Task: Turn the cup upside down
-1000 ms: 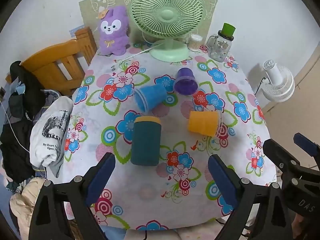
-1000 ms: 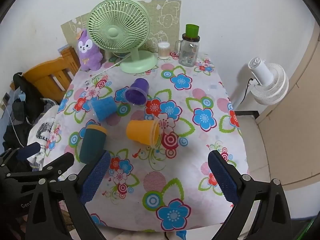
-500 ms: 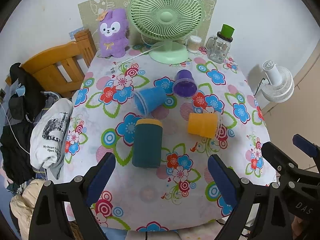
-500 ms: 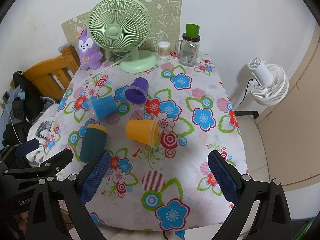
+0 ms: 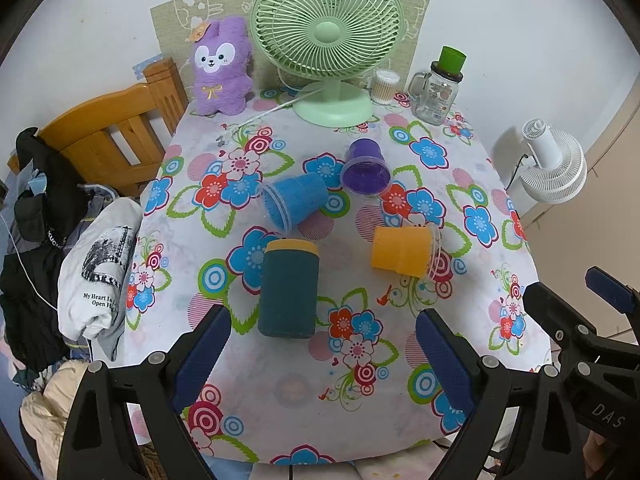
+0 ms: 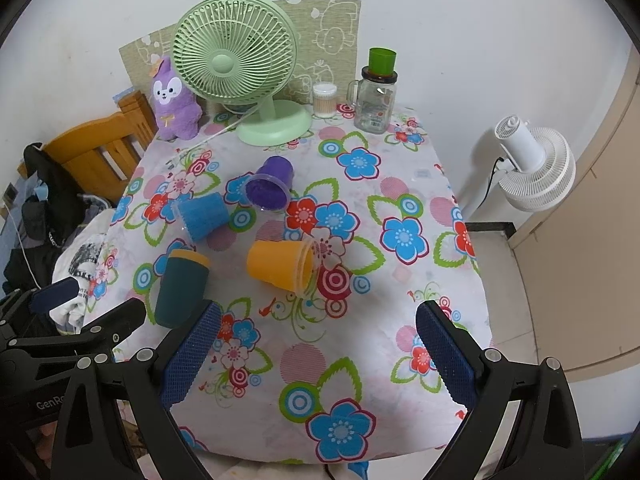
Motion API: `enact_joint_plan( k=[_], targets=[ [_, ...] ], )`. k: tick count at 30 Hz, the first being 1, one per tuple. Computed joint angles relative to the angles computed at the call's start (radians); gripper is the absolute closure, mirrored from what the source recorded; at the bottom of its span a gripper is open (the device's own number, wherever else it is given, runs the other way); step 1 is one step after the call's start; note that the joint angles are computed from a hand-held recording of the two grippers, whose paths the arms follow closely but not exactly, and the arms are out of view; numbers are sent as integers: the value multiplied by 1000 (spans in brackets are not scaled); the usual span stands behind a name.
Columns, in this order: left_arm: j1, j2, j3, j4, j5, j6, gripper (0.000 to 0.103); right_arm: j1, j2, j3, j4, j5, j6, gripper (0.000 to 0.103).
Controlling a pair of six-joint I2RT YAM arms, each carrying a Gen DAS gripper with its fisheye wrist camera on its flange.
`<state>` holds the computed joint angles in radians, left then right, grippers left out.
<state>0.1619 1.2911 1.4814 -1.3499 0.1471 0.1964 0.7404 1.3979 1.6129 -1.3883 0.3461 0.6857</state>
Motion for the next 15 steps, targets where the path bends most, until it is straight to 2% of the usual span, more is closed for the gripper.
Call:
enact_joint_plan(
  k=[15],
  targets=[
    [6, 2, 1, -2, 3, 9, 8, -13, 15, 9, 4, -12, -5, 4]
  ],
)
